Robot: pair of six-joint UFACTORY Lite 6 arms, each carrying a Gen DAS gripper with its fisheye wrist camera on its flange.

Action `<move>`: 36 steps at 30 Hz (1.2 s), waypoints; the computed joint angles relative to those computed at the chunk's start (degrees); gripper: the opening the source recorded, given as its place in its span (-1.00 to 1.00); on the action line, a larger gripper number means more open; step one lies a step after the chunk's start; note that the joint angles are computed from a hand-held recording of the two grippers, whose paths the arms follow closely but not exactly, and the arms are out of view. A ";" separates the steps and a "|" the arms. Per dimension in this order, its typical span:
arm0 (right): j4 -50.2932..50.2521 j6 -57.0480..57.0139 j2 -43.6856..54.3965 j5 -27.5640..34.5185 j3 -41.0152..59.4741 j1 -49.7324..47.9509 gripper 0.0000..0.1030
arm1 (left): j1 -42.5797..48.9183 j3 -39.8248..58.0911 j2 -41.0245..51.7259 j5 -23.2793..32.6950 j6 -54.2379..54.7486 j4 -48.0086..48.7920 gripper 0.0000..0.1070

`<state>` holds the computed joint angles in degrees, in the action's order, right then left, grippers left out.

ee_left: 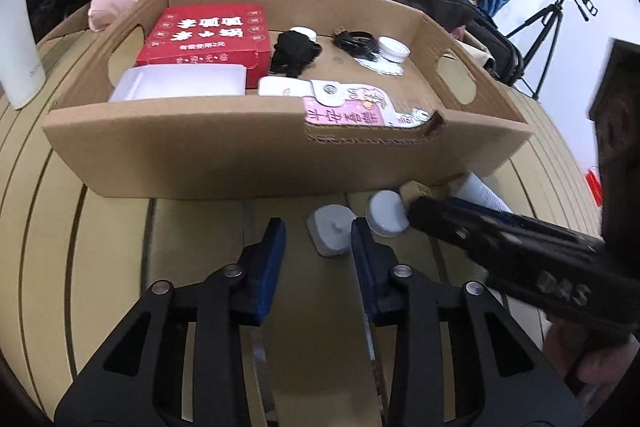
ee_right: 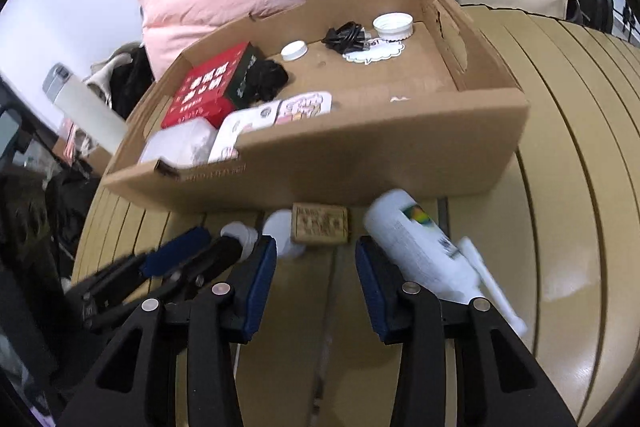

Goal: Organize objects

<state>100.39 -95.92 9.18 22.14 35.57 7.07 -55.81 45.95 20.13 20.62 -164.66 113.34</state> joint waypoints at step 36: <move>-33.55 13.43 -30.88 21.51 -15.79 -29.75 -0.35 | -6.31 21.64 13.38 9.12 27.86 -34.23 0.34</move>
